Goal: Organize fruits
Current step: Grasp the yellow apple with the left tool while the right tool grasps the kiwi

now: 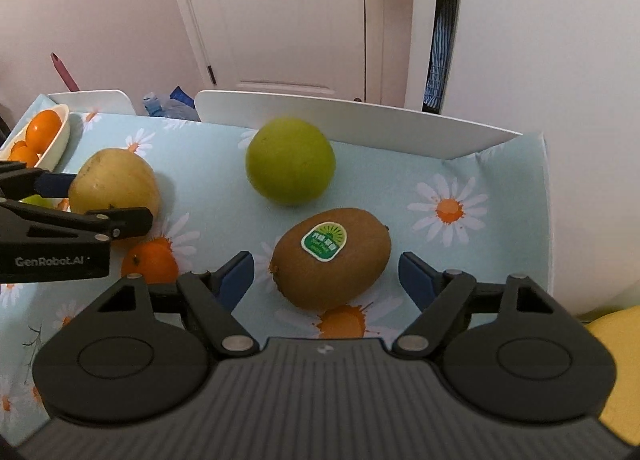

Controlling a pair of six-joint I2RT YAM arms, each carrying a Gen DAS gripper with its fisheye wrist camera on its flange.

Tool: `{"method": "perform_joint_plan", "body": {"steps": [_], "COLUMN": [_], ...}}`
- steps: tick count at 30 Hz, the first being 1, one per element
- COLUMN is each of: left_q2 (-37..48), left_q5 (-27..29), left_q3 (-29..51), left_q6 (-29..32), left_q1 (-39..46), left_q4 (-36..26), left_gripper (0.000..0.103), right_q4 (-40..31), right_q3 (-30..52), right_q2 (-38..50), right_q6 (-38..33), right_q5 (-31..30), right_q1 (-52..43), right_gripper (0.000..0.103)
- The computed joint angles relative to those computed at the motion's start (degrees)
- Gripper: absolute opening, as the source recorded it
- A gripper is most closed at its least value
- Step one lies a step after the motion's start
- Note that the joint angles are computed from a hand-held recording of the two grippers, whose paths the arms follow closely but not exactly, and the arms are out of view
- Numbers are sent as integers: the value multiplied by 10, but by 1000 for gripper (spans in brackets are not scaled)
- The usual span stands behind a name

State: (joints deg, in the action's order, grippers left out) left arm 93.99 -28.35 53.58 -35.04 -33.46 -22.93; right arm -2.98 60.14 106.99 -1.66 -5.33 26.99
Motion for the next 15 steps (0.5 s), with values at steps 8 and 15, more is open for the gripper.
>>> {"method": "perform_joint_plan", "body": {"steps": [8,15], "left_q2": [-19,-49], "left_q5": [-8,-15], "left_q3": [-13,-31], "left_q6": [13,7], "left_q1": [-3,-8], "left_q4": [-12,-22], "left_gripper": [77,77], "right_q4": [25,23], "right_q3": [-9,-9], "right_q2": [2,-3], "right_q6": [12,25], "right_q5": [27,32], "right_q1": [10,15], "right_gripper": [78,72]}}
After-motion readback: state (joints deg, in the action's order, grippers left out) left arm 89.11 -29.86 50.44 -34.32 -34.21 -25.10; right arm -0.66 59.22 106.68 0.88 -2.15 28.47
